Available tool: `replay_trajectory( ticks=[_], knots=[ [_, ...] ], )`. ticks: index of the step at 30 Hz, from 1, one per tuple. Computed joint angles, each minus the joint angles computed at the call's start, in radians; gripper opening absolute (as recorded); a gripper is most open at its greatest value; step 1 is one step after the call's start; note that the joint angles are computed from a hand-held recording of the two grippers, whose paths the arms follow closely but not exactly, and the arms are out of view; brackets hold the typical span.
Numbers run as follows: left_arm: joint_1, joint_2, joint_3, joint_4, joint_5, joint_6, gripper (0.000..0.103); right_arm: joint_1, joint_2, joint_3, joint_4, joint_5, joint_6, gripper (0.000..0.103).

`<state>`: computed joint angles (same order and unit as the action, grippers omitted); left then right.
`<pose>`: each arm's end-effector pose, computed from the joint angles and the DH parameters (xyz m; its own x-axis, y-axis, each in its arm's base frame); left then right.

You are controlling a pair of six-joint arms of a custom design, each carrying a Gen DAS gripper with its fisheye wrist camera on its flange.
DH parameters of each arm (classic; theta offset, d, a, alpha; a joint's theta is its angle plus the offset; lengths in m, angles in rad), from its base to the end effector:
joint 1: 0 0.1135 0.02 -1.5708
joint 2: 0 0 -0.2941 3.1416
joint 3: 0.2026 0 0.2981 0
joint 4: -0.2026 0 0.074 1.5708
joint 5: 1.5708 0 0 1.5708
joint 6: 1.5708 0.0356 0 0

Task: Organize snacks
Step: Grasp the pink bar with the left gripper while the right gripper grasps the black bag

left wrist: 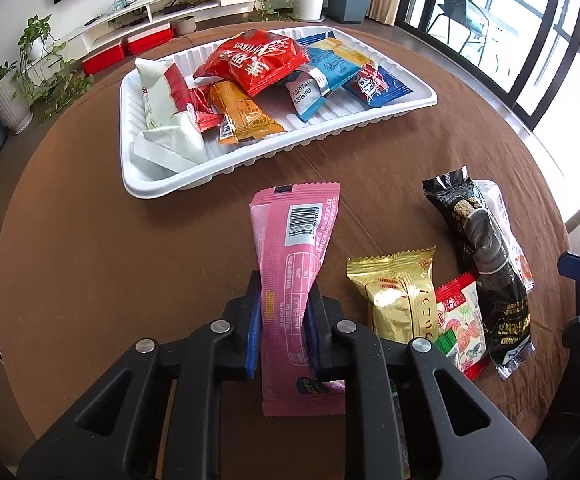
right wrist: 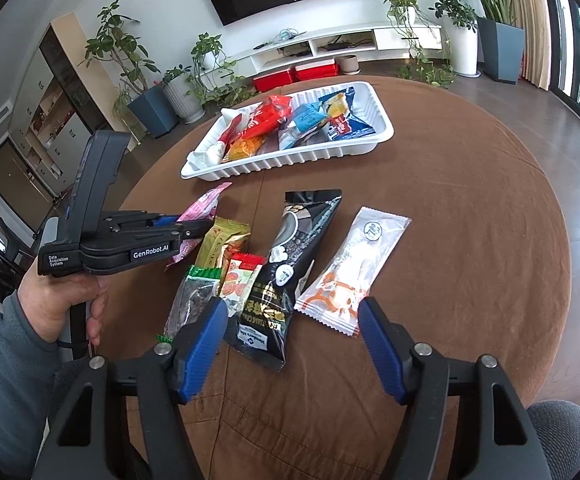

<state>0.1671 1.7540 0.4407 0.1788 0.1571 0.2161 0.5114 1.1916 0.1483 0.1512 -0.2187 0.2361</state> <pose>0.2495 0.0364 0.0366 -0.8942 0.0640 -0.4432 0.0949 0.9943 -0.0479 0.1516 0.0940 0.0799 -0.7995 -0.1868 -0.5709 -0.4212 0.8520 0.3110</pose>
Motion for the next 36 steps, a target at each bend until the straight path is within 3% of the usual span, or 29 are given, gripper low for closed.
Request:
replay_trajectory(
  ticks=[11, 20, 36],
  knots=[
    [0.156, -0.166, -0.158, 0.022, 0.106, 0.031, 0.016, 0.029, 0.152, 0.091, 0.012, -0.006, -0.002, 0.051],
    [0.19, -0.273, -0.258, 0.03, 0.17, 0.014, 0.016, 0.063, 0.345, 0.214, -0.017, 0.017, -0.004, 0.037],
    [0.214, -0.241, -0.278, 0.066, 0.208, 0.006, 0.016, 0.101, 0.458, 0.299, -0.075, 0.13, -0.069, 0.035]
  ],
)
